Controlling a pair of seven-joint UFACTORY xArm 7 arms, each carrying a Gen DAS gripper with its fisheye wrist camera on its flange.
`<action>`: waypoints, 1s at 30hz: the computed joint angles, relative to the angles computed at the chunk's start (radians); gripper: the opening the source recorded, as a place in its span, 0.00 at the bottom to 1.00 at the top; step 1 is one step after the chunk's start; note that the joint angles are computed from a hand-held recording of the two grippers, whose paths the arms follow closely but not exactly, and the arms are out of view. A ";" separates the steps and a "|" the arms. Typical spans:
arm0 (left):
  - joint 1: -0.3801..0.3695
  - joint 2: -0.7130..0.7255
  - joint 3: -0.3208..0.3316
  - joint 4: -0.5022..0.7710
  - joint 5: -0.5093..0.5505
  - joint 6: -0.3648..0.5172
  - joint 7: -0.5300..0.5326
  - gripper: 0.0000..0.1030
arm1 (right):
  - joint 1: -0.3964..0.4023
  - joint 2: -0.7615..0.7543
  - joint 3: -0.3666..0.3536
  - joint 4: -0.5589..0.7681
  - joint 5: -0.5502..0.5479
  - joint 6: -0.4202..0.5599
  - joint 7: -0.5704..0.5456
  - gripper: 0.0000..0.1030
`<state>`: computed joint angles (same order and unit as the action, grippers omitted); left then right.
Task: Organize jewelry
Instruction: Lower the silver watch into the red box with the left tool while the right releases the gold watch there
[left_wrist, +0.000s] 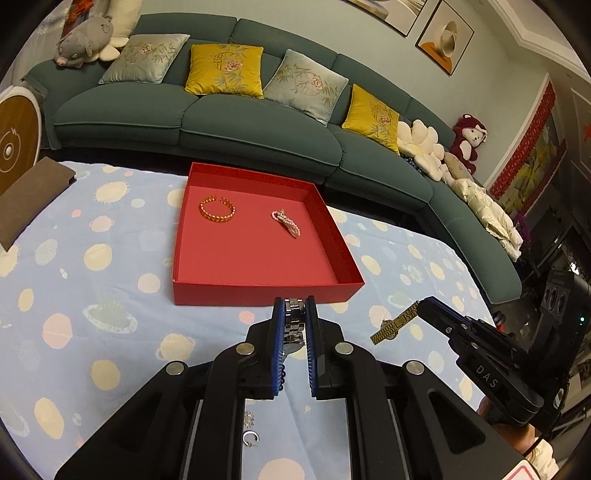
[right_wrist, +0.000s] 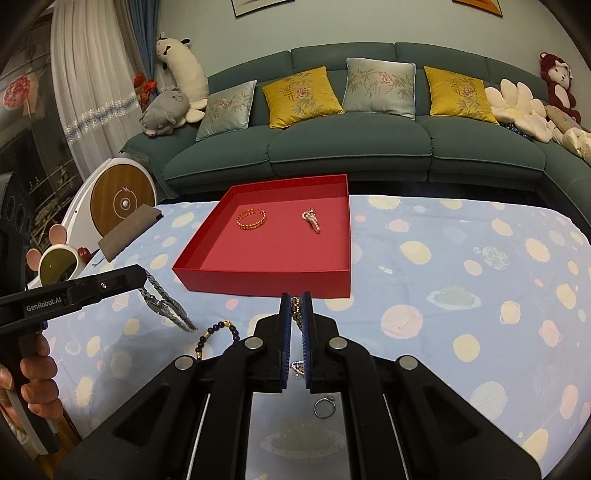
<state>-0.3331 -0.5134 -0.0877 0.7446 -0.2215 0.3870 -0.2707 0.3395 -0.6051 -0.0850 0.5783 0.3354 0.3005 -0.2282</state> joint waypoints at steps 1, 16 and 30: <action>0.011 0.007 -0.006 0.012 0.012 -0.003 -0.004 0.08 | 0.001 0.005 0.001 0.009 0.000 -0.003 0.000 0.04; 0.145 0.299 -0.053 0.295 0.208 -0.015 -0.083 0.08 | 0.012 0.324 -0.007 0.358 0.103 -0.003 -0.066 0.04; 0.155 0.545 -0.002 0.437 0.299 0.011 -0.163 0.08 | -0.153 0.615 0.136 0.547 0.070 0.027 -0.052 0.04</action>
